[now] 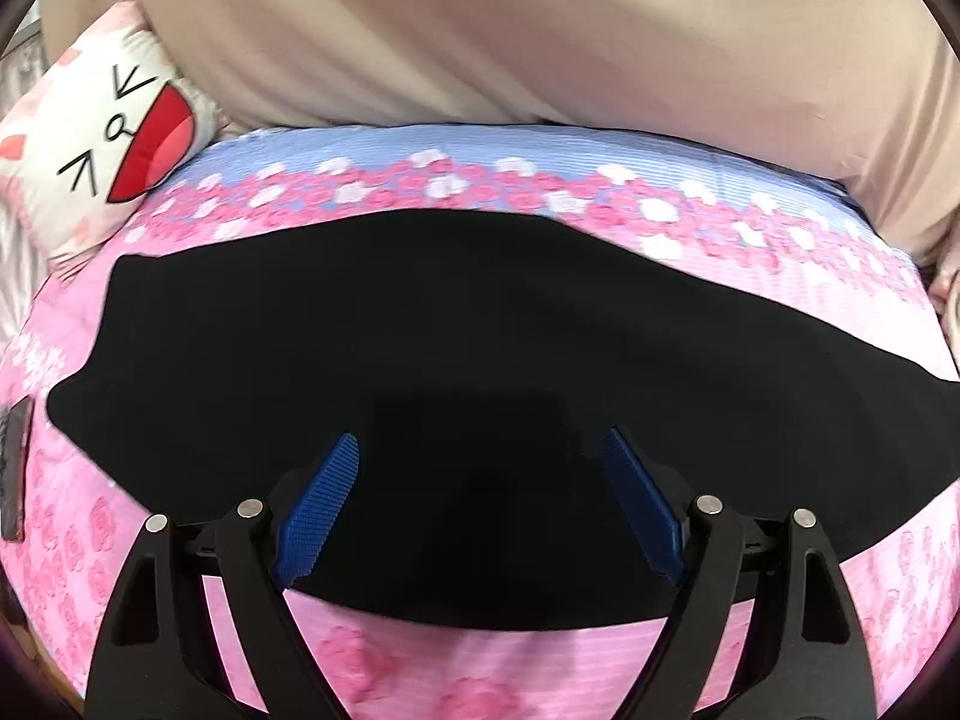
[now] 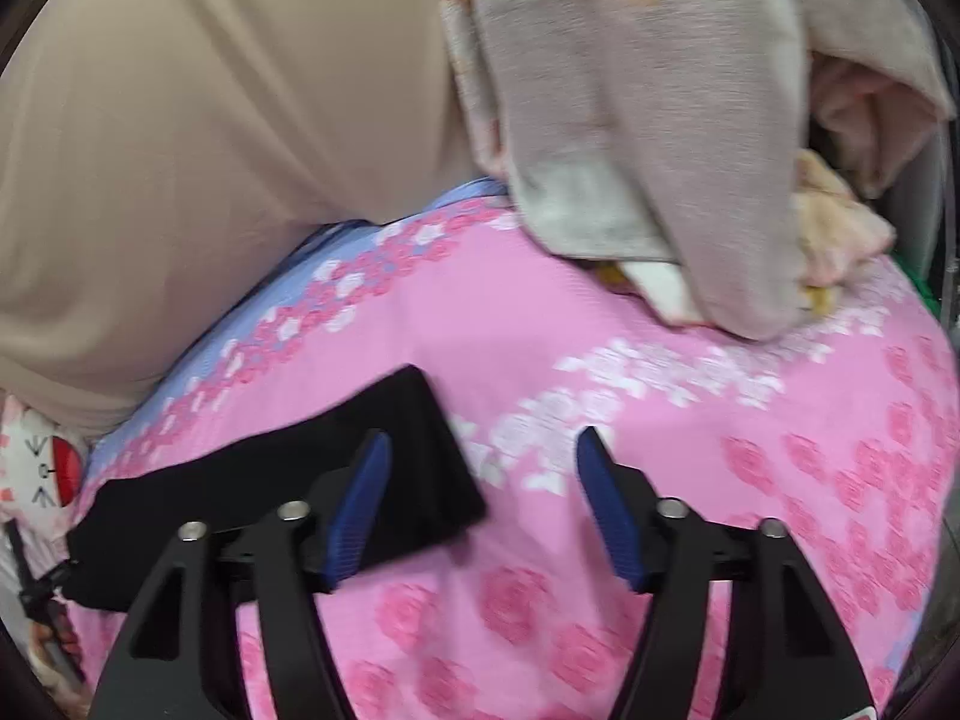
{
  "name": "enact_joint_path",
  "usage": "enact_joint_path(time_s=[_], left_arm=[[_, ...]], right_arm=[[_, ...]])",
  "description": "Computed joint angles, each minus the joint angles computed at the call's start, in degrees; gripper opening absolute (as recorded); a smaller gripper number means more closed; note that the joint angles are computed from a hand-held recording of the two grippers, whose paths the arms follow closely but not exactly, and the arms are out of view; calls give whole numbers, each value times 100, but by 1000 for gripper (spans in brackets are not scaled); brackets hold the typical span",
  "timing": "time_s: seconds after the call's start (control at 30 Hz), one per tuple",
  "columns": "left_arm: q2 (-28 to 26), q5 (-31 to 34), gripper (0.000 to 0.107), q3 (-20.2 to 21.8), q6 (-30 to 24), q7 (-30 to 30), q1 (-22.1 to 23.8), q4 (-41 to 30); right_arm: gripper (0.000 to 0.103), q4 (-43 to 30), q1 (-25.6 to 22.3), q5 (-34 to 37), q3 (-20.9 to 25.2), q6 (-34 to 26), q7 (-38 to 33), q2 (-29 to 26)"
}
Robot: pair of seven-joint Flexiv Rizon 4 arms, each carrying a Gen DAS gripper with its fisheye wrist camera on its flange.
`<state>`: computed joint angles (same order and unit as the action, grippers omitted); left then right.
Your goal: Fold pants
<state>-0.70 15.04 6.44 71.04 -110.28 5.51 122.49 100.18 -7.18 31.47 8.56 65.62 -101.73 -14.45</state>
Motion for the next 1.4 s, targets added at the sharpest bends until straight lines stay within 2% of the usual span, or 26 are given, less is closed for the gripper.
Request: enact_joint_path(time_s=[0.07,0.13,0.17,0.2,0.23,0.33,0.37,0.4,0.43,0.47,0.53,0.6,0.67,0.73,0.77,0.8,0.9,0.97,1.03,1.13,1.23,1.27,1.3,1.33,1.37,1.4], left_arm=[[-26,-105,81,-53,77,100,-44,2],[-42,-96,81,-94,126,138,-104,-14],[-42,-1,81,-103,112,96,-134,-40],[-31,113,81,-97,71,23,-153,-61],[-14,231,81,-88,11,-53,-162,-89],[94,647,84,-24,-167,-401,-109,-144],[122,835,85,4,-241,-605,-60,-161],[139,899,87,17,-271,-682,-20,-152],[123,958,87,32,-297,-751,28,-144],[102,970,87,35,-334,-755,59,-143],[18,1030,87,45,-459,-800,106,-173],[-10,1070,87,73,-590,-820,132,-194],[5,1059,87,112,-605,-804,164,-171],[-10,1028,87,145,-572,-789,213,-164],[-26,986,87,159,-542,-767,238,-161],[-55,896,87,177,-483,-703,270,-153],[-97,841,88,204,-476,-641,300,-146],[-117,662,88,226,-429,-447,327,-48],[-124,288,89,252,-306,-71,374,153],[-32,78,93,300,34,230,414,444],[-16,-185,94,309,447,561,455,701],[-25,-170,94,313,581,597,464,753],[-35,-122,94,323,736,606,471,807],[-40,-99,95,327,836,604,473,843],[-54,-173,95,327,992,697,480,914],[-63,-318,96,319,1091,825,487,974]], right_arm=[[70,-499,78,-92,-12,-367,3,-404],[70,-824,261,-500,-82,-590,284,-771],[61,-956,436,-907,-188,-725,553,-963],[7,-1094,452,-1030,-129,-910,503,-1065],[8,-1091,433,-1097,2,-786,431,-1065],[5,-612,446,-928,308,579,-376,-624],[5,-451,542,-936,199,956,-409,-536],[5,-338,735,-1173,-97,1072,-129,-545],[5,-210,1025,-1714,-554,1026,494,-617],[5,-52,1212,-2620,-1018,857,1427,-788],[5,237,1594,-3519,-1708,577,2553,-867],[12,693,1656,-3482,-1791,1154,2996,-631],[14,1112,1815,-3793,-1872,1779,3398,-348],[14,1147,1651,-4063,-1434,1904,3459,-188],[16,941,1521,-3779,-967,1764,3045,-182],[23,660,1349,-3332,-501,1509,2464,-210],[42,-188,1009,-2825,847,922,1419,-627],[43,-1089,893,-2131,1781,109,414,-1143],[43,-1906,1060,-1699,2279,-700,-197,-1663],[43,-3133,1708,-1599,2336,-1795,-553,-2398],[43,-4533,2643,-2307,2175,-2408,-288,-3360],[47,-4995,2922,-2230,1893,-2749,-317,-3556],[58,-5370,3137,-2282,1746,-3010,-259,-3753],[61,-5768,3313,-2296,1634,-3297,-233,-3968],[60,-6105,3439,-2451,1651,-3477,-165,-4210],[53,-6256,3536,-2419,1580,-3616,-208,-4294]])
